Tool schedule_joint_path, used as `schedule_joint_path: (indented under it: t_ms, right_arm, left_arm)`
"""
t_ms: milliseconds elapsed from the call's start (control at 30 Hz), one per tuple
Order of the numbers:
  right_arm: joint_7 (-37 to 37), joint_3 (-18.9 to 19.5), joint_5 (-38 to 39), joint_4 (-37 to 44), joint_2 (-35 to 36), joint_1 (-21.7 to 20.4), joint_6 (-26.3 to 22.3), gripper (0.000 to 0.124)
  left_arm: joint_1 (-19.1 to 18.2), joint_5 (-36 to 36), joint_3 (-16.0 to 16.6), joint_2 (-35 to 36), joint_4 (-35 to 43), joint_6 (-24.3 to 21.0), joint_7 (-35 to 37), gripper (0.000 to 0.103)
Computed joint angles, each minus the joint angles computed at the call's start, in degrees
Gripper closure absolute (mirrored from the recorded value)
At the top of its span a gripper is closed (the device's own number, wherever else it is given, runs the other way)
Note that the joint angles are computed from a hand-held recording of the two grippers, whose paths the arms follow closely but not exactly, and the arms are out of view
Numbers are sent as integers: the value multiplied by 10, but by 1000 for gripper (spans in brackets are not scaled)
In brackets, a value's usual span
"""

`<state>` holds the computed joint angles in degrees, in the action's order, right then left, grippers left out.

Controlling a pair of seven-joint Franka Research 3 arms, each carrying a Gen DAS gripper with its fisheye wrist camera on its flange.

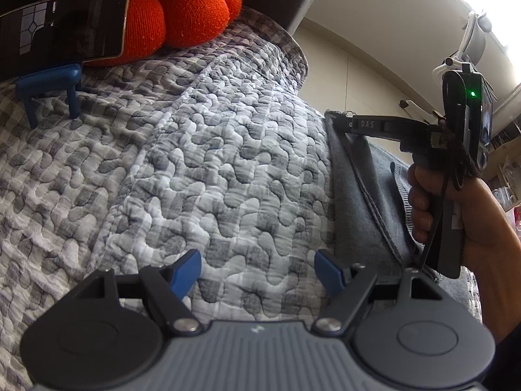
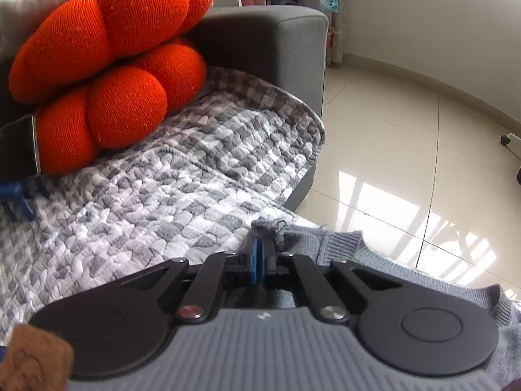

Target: Fold clothes

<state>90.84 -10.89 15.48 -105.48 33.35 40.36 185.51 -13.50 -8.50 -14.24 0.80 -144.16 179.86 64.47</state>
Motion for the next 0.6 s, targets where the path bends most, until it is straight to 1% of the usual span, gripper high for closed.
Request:
schedule_joint_path:
  t_ms: [33, 100, 167, 200, 233, 267, 300, 367, 400, 433, 467, 500, 533, 567, 600]
  right_arm:
    - [2, -1, 2, -2, 0, 1, 5, 120]
    - [10, -30, 3, 2, 9, 26, -9, 124]
    - [18, -62, -1, 2, 16, 55, -7, 124]
    - [23, -72, -1, 1, 14, 64, -7, 122]
    - [26, -66, 2, -7, 7, 61, 5, 119]
    - [21, -44, 2, -20, -5, 43, 24, 110]
    - [12, -24, 5, -32, -15, 28, 38, 109]
    - [-11, 2, 8, -54, -35, 11, 46, 109]
    - [-23, 21, 8, -63, -43, -5, 43, 109]
    - [-33, 29, 9, -66, -45, -10, 28, 110]
    - [-40, 17, 9, -65, -41, 2, 10, 111]
    - [-43, 6, 5, -67, -39, 12, 5, 113]
    - [-42, -4, 5, -73, -39, 22, 18, 114]
    - [-31, -24, 18, -76, -42, 40, 15, 114]
    - [-23, -29, 28, -81, -47, 43, 18, 113]
  left_arm:
    - [0, 6, 1, 0, 0, 0, -5, 25]
    - [0, 23, 3, 1, 1, 0, -19, 25]
    - [0, 40, 5, 1, 1, 0, -33, 25]
    - [1, 48, 6, 2, 1, 0, -40, 25]
    - [1, 56, 6, 2, 2, 0, -47, 25]
    - [2, 64, 7, 2, 2, -1, -54, 25]
    - [2, 73, 8, 2, 2, -1, -60, 25]
    - [3, 89, 9, 3, 3, -1, -74, 25]
    - [4, 91, 9, 3, 3, -1, -75, 25]
    - [4, 92, 8, 3, 3, -1, -76, 25]
    - [5, 93, 7, 3, 4, -1, -76, 25]
    - [5, 93, 7, 3, 4, -1, -76, 25]
    - [5, 94, 7, 3, 4, -1, -76, 25]
    - [6, 95, 6, 3, 4, -1, -76, 25]
    - [6, 95, 6, 3, 4, 0, -76, 25]
